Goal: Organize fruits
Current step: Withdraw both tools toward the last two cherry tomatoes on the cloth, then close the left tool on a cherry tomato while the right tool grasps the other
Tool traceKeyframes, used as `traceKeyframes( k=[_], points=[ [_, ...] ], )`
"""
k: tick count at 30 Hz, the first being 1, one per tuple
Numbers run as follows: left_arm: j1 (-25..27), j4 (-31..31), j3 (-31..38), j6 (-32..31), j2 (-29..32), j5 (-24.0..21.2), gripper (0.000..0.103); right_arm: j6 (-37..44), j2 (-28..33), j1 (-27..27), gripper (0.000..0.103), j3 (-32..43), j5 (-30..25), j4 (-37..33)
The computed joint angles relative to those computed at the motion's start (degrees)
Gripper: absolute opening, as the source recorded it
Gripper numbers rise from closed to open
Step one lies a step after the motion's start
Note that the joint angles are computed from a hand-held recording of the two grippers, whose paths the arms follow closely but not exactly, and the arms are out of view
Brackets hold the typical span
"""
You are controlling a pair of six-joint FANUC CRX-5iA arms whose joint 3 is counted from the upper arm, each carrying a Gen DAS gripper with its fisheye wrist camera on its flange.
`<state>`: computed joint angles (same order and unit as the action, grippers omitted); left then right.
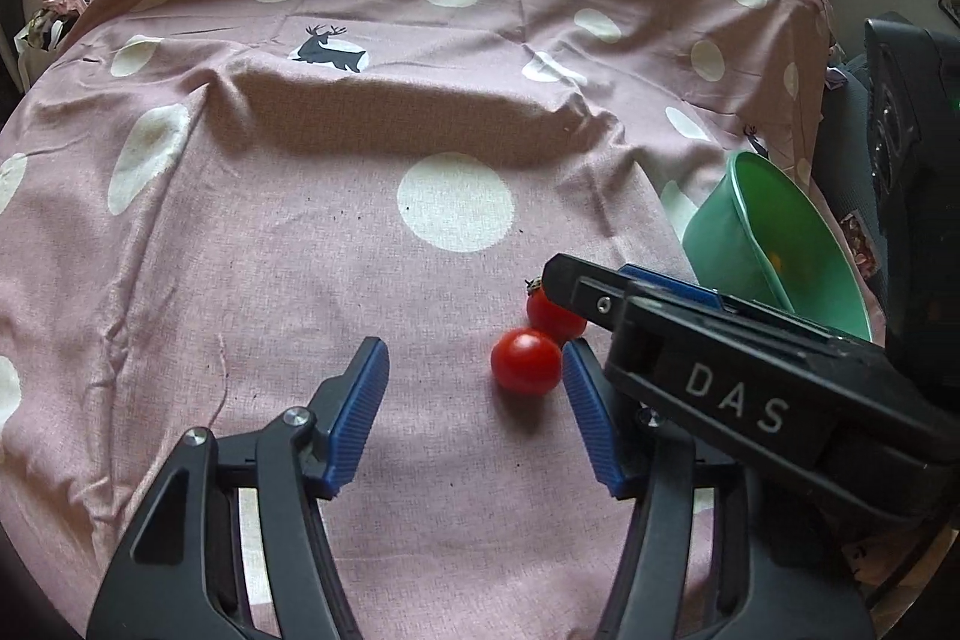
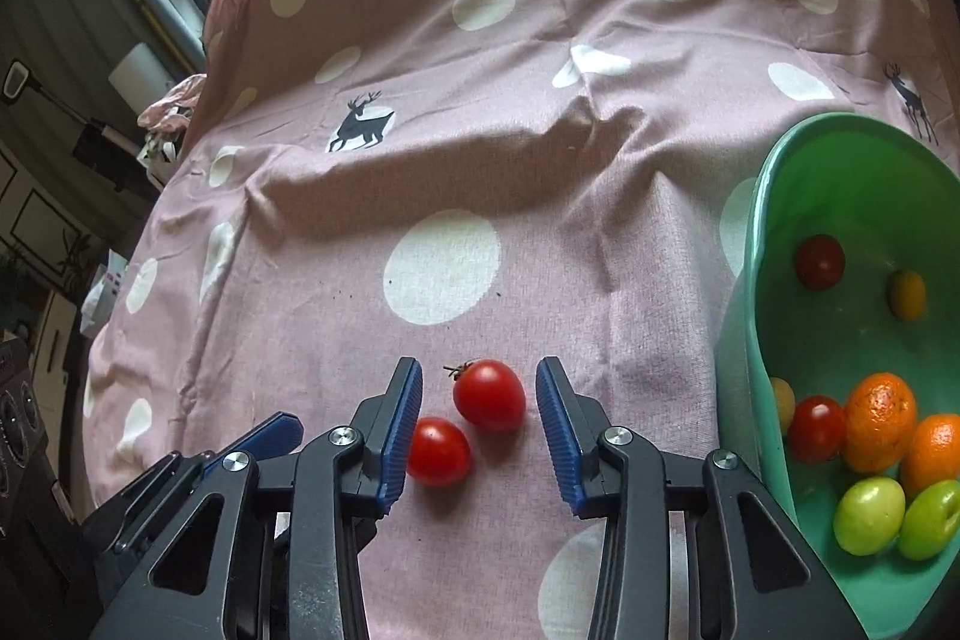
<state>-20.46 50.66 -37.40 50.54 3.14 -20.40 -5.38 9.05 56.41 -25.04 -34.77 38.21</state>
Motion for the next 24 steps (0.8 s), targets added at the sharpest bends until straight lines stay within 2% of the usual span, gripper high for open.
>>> traceKeyframes(
  k=[5,14,19,22,24],
  points=[
    [0.2,-0.9,1.4,1.1,1.7,-1.7,0.055,2.1,0.5,-0.8,0.043,0.5,2.1,-3.2],
    [0.0,1.0,2.3,0.5,3.7,-3.6,0.050,4.6,2.0,-1.1,0.043,1.9,1.9,-6.8],
    [-0.6,2.9,2.1,-1.0,4.2,-3.4,0.043,4.6,2.3,-1.4,0.042,1.9,2.5,-7.5],
    [-0.4,1.1,2.4,0.4,4.2,-3.4,0.032,4.1,2.3,-1.4,0.040,1.7,2.5,-7.0],
    [-0.3,-0.4,2.6,1.4,4.2,-3.1,0.030,3.9,2.4,-1.3,0.035,1.6,2.1,-6.5]
  ],
)
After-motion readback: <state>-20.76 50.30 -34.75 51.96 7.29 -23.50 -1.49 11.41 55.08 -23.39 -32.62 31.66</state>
